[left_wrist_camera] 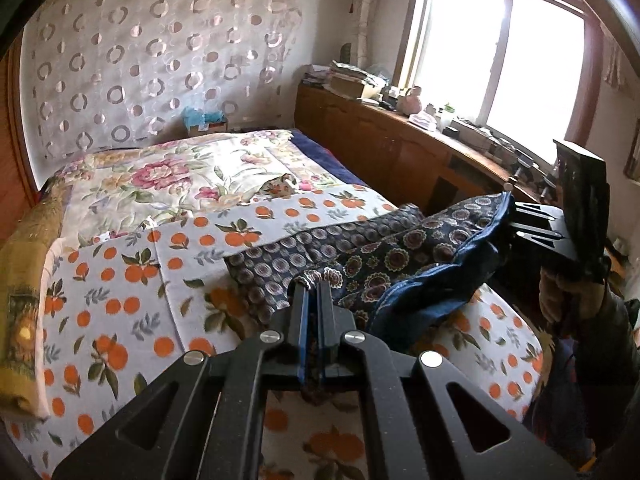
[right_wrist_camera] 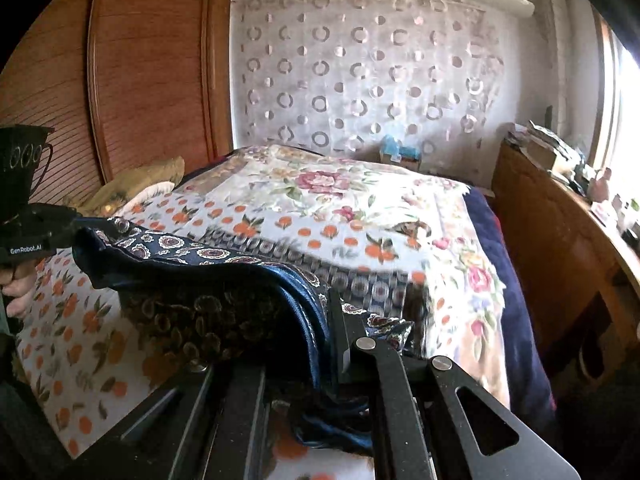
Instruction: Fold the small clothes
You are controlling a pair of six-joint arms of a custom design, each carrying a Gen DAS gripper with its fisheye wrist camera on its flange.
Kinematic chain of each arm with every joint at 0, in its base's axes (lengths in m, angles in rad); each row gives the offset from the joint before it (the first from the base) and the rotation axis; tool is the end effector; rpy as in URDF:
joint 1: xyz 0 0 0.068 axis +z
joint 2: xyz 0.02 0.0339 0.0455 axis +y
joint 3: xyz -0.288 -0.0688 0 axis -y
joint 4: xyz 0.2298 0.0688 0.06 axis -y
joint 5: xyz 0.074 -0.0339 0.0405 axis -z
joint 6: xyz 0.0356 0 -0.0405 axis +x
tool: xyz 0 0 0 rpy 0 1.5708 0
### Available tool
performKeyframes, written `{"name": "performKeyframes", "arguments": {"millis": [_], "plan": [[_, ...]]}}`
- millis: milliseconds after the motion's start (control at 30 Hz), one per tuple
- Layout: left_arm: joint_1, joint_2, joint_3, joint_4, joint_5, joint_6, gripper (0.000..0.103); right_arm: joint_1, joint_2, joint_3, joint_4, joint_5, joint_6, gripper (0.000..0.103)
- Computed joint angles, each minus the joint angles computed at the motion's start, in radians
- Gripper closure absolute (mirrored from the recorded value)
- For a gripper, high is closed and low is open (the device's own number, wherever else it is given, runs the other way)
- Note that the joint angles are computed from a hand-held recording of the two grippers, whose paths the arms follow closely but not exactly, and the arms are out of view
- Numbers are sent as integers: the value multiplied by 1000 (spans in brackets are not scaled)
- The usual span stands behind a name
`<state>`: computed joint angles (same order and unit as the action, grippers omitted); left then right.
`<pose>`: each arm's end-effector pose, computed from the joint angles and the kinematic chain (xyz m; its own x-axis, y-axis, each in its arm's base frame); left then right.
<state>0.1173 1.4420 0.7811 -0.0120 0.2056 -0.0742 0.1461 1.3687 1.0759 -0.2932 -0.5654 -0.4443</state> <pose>0.2853 0.0263 0.2376 -0.6205 -0.1462 -0.7704 -0.0020 0.9828 -0.1849 0.2804 0.0605 0.3292 -0.2514 -0.4038 -0.8796 -0.7449 0.6610 -0.0906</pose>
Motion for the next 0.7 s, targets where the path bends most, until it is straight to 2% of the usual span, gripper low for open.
{"name": "performKeyframes", "arguments": {"millis": [167,333,433,467,500,667,700], "plan": [[42,133,87,-7,28,9,100,34,131,67,18,20,2,97],[52,235,150,-24,21,20,98,49,247,147,-27,60,-22,97],[53,243,152,-29,10,54,86,64,291,173,-33,82,-23,97],[52,236,146,-21,-6,62,70,65,300,176,-33,84,-23,97],[53,228,138,-9,-17,66,61,70,314,193,-40,90,-18,97],[84,212,139,-31,-14,91,61,83,349,251,-71,95,0,97],[88,209,137,-31,-15,95,61,86,356,277,-89,102,4,94]]}}
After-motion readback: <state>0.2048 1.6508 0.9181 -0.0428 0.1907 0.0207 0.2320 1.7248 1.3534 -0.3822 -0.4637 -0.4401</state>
